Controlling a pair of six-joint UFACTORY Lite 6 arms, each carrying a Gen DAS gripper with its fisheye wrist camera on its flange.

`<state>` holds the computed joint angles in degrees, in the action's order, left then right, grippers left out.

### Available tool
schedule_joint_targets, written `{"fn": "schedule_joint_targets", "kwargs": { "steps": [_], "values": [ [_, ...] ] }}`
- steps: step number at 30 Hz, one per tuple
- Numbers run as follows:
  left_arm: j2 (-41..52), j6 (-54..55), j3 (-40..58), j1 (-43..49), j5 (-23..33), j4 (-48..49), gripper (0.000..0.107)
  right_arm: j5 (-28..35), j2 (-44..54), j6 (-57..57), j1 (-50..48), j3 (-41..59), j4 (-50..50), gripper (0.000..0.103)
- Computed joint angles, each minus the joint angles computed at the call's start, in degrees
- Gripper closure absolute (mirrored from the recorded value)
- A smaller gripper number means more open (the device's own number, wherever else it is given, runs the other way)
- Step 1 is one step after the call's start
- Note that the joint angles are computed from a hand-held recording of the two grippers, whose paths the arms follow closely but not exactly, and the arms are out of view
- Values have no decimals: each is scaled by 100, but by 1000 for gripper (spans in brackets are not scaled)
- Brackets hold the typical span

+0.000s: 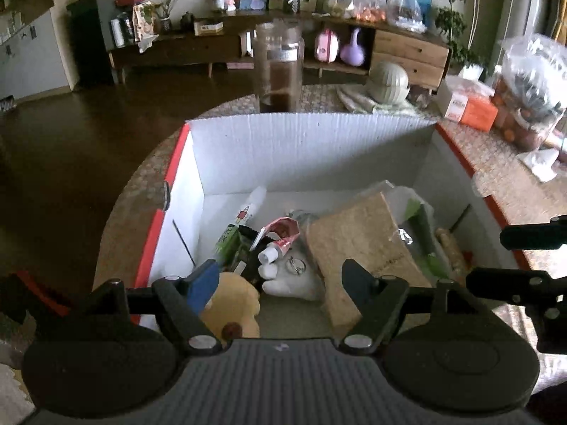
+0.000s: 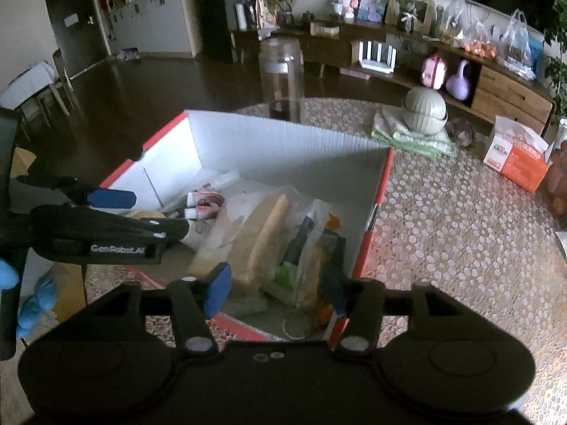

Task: Organize objects
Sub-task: 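Lower the packet and snack bag into the shoebox and open both grippers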

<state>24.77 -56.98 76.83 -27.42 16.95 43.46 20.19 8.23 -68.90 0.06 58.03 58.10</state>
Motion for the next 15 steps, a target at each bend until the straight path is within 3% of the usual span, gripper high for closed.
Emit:
{"fn": "schedule_joint_targets", "kwargs": {
  "steps": [7, 11, 15],
  "values": [
    [-1086, -1312, -1021, -221, -93, 1087, 31, 391, -695, -914, -262, -487, 881, 32],
    [-1725, -2401, -1540, -574, 138, 2147, 31, 833, -1080, -1272, -541, -766, 1254, 25],
    [-2175, -2751, -1812, -895, 339, 2404, 31, 1089, -1446, -1508, -722, -1047, 1420, 18]
  ]
}}
